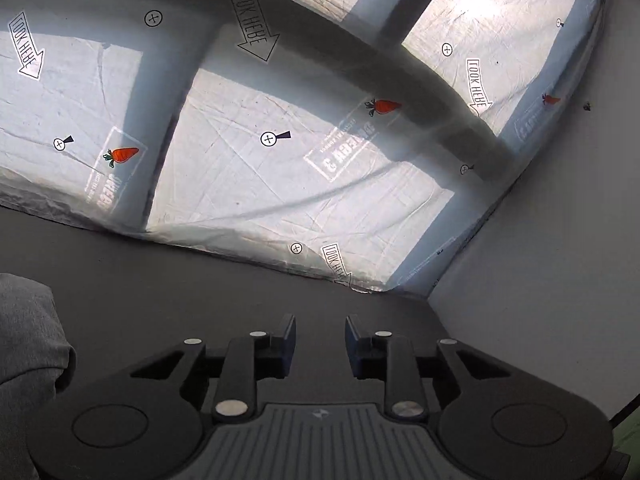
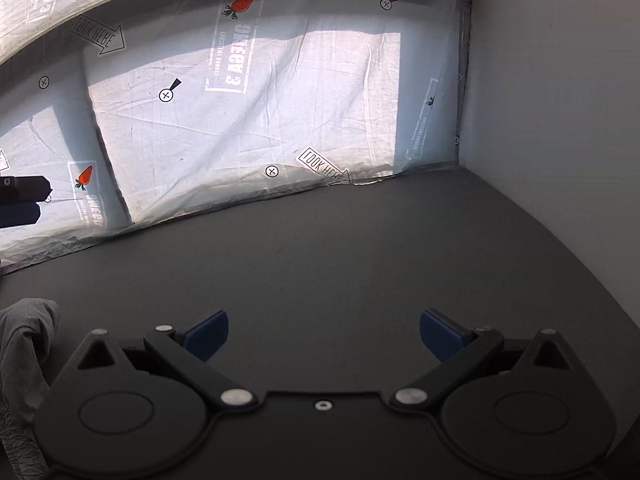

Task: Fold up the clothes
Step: 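Pull the grey shorts onto the open table and open the left tool, then grasp the elastic waistband of the grey shorts with the right tool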

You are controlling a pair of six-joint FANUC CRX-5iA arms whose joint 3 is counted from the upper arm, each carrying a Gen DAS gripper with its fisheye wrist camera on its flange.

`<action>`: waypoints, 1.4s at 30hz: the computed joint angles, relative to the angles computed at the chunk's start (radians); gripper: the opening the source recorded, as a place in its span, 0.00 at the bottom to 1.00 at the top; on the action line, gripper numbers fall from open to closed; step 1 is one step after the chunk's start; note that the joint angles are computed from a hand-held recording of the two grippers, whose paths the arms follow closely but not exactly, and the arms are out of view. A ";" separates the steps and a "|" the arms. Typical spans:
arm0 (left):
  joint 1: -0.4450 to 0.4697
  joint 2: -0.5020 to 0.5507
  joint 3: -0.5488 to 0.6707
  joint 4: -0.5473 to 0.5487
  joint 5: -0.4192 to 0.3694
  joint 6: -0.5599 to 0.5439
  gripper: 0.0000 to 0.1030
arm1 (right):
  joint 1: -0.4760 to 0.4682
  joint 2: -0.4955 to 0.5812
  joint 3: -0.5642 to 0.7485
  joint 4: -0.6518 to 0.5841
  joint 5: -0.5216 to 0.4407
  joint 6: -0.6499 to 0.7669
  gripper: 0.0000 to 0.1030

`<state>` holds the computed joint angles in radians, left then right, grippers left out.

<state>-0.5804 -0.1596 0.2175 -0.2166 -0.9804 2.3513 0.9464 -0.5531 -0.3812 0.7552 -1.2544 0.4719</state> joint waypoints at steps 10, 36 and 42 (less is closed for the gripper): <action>-0.045 -0.001 0.020 -0.180 -0.505 0.158 0.42 | -0.098 -0.002 -0.063 -0.125 0.082 0.137 1.00; 1.039 -0.452 -0.539 0.221 -0.557 -0.684 0.45 | 0.294 0.658 0.477 -0.352 0.176 0.229 0.52; 1.154 -0.436 -0.568 0.302 -0.546 -0.851 0.49 | 0.331 0.761 0.587 -0.372 0.095 0.188 0.52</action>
